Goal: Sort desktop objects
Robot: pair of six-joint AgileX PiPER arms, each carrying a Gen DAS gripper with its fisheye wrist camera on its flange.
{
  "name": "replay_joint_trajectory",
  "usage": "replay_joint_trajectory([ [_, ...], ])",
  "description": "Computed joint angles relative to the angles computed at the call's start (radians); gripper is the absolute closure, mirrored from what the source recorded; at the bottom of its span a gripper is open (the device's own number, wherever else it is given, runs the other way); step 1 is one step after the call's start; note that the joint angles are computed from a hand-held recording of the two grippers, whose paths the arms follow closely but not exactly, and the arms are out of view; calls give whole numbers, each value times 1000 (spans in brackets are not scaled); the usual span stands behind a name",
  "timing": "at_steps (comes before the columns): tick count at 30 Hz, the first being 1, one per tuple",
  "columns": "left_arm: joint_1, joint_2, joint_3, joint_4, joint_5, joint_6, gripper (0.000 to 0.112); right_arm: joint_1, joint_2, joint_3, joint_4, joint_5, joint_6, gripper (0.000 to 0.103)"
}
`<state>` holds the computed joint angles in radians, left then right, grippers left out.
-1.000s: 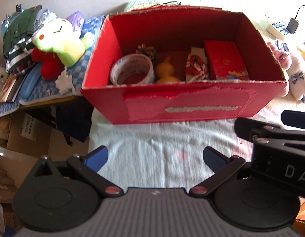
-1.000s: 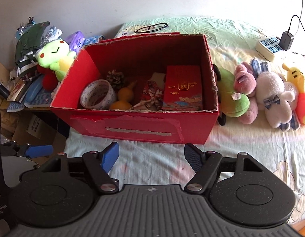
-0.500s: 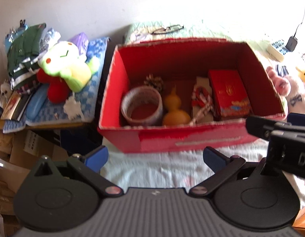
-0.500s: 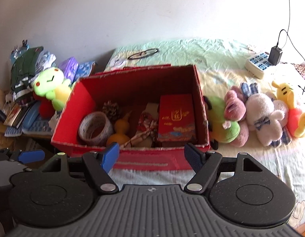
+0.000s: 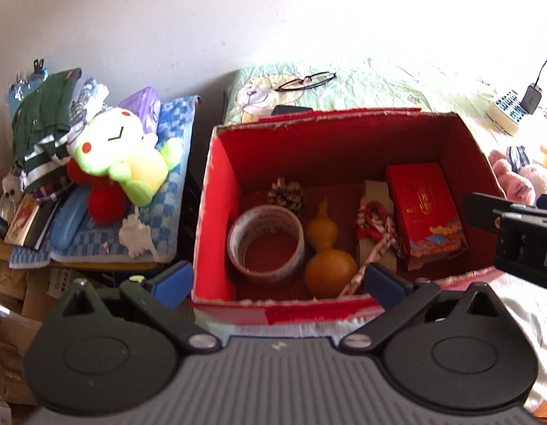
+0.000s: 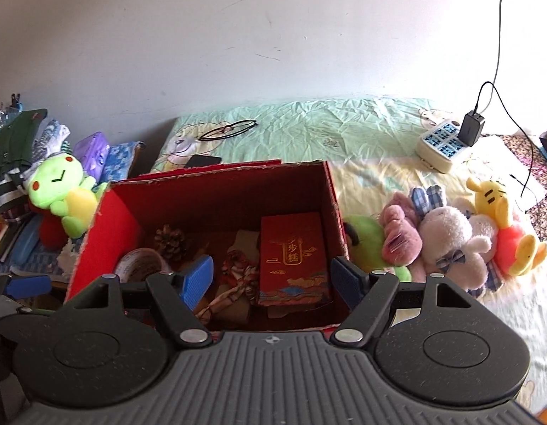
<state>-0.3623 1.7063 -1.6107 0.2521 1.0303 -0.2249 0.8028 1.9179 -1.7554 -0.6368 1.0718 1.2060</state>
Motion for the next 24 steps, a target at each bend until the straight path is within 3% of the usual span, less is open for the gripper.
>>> replay_joint_trajectory([
  [9, 38, 67, -68, 11, 8, -29, 10, -8, 98, -137, -40, 92, -48, 23],
  [24, 29, 151, -156, -1, 50, -28, 10, -41, 147, -192, -21, 70, -97, 23],
])
